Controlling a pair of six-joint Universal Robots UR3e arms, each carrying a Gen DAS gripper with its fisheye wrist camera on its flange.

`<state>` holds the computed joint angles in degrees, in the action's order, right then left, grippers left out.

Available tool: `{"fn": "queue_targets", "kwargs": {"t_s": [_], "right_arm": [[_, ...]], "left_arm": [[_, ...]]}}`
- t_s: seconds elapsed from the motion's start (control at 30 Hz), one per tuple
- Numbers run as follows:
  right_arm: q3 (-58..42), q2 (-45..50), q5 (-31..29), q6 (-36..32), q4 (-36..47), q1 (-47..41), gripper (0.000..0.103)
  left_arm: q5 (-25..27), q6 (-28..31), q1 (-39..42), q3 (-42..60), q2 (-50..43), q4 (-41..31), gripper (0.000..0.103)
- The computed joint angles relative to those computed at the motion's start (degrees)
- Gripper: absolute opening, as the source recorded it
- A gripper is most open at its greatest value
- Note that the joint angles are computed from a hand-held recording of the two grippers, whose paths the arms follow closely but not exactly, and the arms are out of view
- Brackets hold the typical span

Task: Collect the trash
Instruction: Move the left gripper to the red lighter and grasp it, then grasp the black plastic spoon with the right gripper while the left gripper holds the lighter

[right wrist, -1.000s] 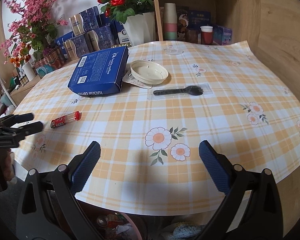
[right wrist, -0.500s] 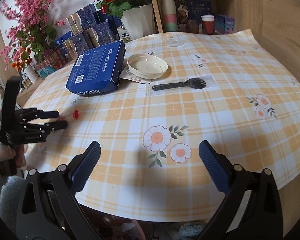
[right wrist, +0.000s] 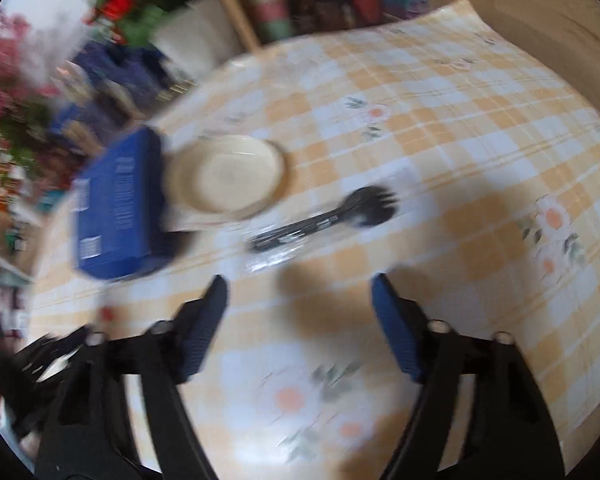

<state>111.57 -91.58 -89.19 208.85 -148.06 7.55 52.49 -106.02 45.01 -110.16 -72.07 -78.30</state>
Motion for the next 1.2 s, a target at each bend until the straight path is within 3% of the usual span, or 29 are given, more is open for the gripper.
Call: {"fn": "queue_targets", "kwargs": {"t_s": [0.13,0.3,0.5,0.6,0.7,0.77,0.8,1.03,1.13,1.2], "right_arm": [[-4.0,3.4,-2.0,4.2,2.8,-2.3,0.061],[-10.9,7.7,-5.2,8.3,8.0,-2.1,0.065],[-23.1,16.6,-15.6,4.2,16.0,3.3,0.068],[-21.1,15.4,-14.0,1.1,14.4,2.4,0.067],[-17.4,13.0,-11.5,-3.8,11.0,2.1,0.047],[-14.8,10.9,-9.2,-6.3,9.4,1.9,0.021],[-13.1,9.8,-8.0,-7.1,8.3,1.7,0.017],[0.8,0.3,-4.4,-5.9,-4.9,2.7,0.014],[4.4,-3.6,-4.9,-3.8,-7.7,5.4,0.014],[6.2,-5.3,-5.5,-2.2,-9.4,7.3,0.014]], "left_arm": [[-0.4,-0.1,0.2,-0.3,0.2,-0.1,0.027],[-1.0,0.4,0.7,0.2,-0.3,-1.3,0.027],[-1.7,0.9,1.3,2.1,-1.9,-4.0,0.027],[-1.7,0.9,1.3,1.9,-1.9,-3.7,0.027],[-2.0,1.1,1.5,2.6,-2.5,-4.5,0.027],[-2.1,1.2,1.6,2.8,-2.7,-4.9,0.027],[-2.1,1.3,1.6,2.5,-2.4,-4.7,0.027],[-2.2,2.3,2.2,0.9,-0.3,-4.6,0.024],[-2.5,4.4,3.1,2.2,0.3,-8.5,0.023],[-3.3,6.5,4.6,5.1,0.3,-15.3,0.023]]}}
